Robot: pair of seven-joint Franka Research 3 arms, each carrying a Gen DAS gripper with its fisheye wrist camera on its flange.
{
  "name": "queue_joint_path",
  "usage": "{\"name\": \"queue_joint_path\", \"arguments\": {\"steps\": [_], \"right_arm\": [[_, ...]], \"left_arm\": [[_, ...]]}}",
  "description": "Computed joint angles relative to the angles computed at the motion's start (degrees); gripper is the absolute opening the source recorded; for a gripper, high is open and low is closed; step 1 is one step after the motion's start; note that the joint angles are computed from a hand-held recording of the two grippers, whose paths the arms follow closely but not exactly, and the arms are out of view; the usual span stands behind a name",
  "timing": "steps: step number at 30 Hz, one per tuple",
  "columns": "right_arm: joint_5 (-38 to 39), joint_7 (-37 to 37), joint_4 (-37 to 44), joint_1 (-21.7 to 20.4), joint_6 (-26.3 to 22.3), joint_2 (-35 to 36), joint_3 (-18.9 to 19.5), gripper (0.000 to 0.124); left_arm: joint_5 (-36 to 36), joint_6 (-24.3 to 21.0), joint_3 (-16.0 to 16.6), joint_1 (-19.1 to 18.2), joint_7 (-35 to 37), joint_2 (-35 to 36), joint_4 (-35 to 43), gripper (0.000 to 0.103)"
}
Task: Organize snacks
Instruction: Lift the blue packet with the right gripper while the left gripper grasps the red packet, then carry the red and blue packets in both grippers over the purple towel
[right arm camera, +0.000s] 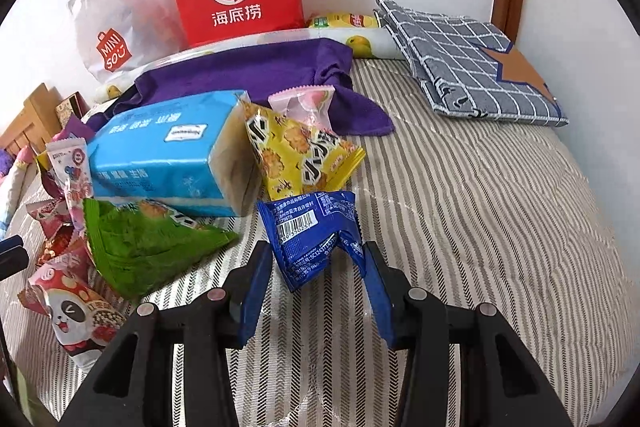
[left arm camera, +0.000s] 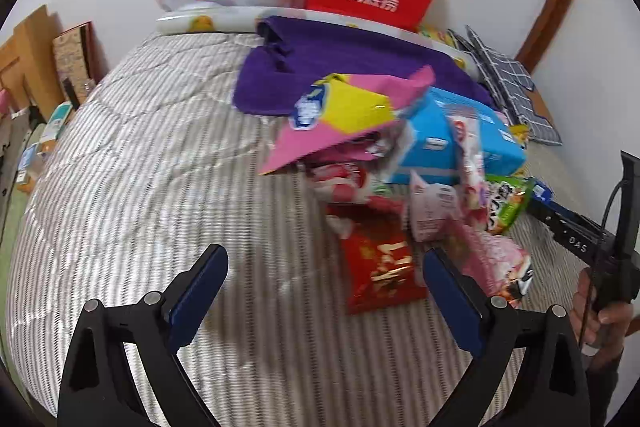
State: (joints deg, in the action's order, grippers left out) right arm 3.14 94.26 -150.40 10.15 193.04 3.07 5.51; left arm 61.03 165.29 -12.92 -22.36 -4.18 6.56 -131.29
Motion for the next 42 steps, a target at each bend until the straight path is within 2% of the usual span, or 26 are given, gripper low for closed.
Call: {"name": "queue_joint_path", "arguments": {"steps": [5, 8, 11, 15, 17, 20, 23, 28, 42], "right_arm": [[-20.87, 16.96, -0.24, -8.93, 0.86, -0.31, 3.35, 0.044], [-24.06, 19.36, -0.43, -8.75, 1.35, -0.17, 2.32, 0.044], [-26.24, 20.82, -0.59, -8.61, 2.63, -0.13, 1.53, 0.044], [-32.88, 26.20, 0.49, -10.30, 2.30, 0.51, 1.88, 0.044], [-32.70, 25.92, 0.71, -10.08, 2.02, 0.65, 1.88, 0.044], [-28.50, 22.02, 0.39, -8.11, 1.52, 0.51, 1.19, 0.044], [-23.73, 17.57, -0.12, -6.18, 1.65, 0.32, 0.60, 0.044], [-22.14, 16.22, -0.26, -6.08, 1.48, 0.24, 0.96, 0.045], [-10.73, 7.68, -0.96, -1.93, 1.32, -0.14, -0.34, 0.045]], "left_arm": [[-2.85, -0.89, -0.23, -0.85, 3.09, 3.37, 2.93, 0.094], [-6.22, -0.29, 0.06, -1.40, 5.99, 5.44, 4.28, 0.089], [-5.75, -2.61, 1.07, -3.22, 6.17, 6.25, 5.71, 0.086], [-5.70, -4.59, 1.56, -4.20, 6.65, 6.66, 6.58, 0.082], [-4.64, -4.97, 1.87, -4.51, 5.78, 6.79, 6.74, 0.082], [-2.78, -5.18, 2.25, -4.74, 4.10, 6.92, 6.92, 0.079], [-1.24, -5.83, 2.31, -4.80, 2.98, 6.84, 6.90, 0.070], [0.80, -3.39, 2.31, -3.68, 0.86, 5.70, 5.32, 0.044], [5.77, 2.03, 2.10, -0.71, -6.85, 1.79, 0.54, 0.041]]}}
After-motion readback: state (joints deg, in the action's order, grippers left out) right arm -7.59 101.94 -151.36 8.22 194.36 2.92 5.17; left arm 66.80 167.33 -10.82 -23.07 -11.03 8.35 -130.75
